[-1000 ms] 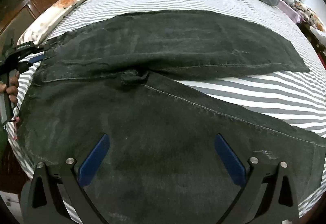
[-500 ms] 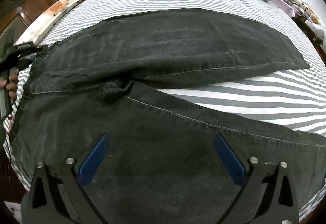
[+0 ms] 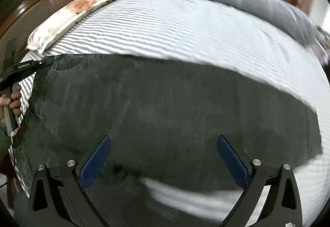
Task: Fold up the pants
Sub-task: 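Grasp the jeans hem with the right tool while the left tool holds the waistband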
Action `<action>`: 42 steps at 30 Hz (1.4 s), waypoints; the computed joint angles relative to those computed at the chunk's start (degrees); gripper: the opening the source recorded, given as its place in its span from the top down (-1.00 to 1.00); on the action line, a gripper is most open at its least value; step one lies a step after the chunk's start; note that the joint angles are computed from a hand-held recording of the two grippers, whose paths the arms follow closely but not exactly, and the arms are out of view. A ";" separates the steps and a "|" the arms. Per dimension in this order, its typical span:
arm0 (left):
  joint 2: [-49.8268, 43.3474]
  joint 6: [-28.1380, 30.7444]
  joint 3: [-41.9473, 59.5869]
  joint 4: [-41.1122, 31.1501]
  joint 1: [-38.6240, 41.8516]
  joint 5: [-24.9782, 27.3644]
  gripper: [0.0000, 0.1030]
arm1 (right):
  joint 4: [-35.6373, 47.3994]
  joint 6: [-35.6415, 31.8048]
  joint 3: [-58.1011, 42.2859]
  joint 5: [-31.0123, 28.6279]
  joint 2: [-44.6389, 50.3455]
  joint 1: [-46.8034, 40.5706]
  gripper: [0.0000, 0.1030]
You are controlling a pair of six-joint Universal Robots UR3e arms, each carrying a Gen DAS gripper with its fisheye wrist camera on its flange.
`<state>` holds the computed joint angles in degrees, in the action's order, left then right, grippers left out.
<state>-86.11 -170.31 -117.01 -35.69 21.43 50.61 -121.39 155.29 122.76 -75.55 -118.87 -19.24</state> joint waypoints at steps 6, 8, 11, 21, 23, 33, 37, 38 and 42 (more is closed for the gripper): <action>8.06 1.56 -2.63 -4.73 4.92 -7.96 0.90 | 0.14 -5.72 -18.54 3.06 20.93 4.55 -0.97; 10.77 2.51 -3.64 -6.16 6.19 -10.06 0.90 | 3.15 -8.70 -25.67 4.17 26.87 5.65 -0.95; 14.12 3.34 -4.65 -7.76 7.33 -11.90 0.90 | 9.77 -11.38 -39.58 4.24 37.53 8.68 -0.94; 24.20 10.50 -6.48 -17.12 11.99 -17.55 0.90 | 40.43 -22.95 -82.31 2.92 65.51 14.43 -0.59; 24.36 10.94 -6.44 -17.61 12.07 -17.95 0.90 | 47.39 -25.26 -88.38 3.08 69.40 12.98 -0.32; 22.87 8.60 -9.38 -12.28 11.62 -16.20 0.90 | 48.94 -29.58 -82.19 0.77 67.95 5.29 0.69; 20.34 5.10 -9.81 -6.27 9.10 -12.20 0.90 | 36.95 -30.40 -66.89 1.08 58.94 4.45 0.84; 19.67 4.32 -9.63 -5.12 8.49 -11.27 0.90 | 34.91 -29.61 -65.54 0.95 58.19 5.11 0.85; 18.27 2.02 -8.84 -3.52 7.46 -8.89 0.90 | 24.55 -27.45 -53.01 0.12 48.04 4.55 0.86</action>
<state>-67.84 -168.29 -125.85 -39.21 28.89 41.72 -96.84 127.84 69.75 -75.42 -70.83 -14.69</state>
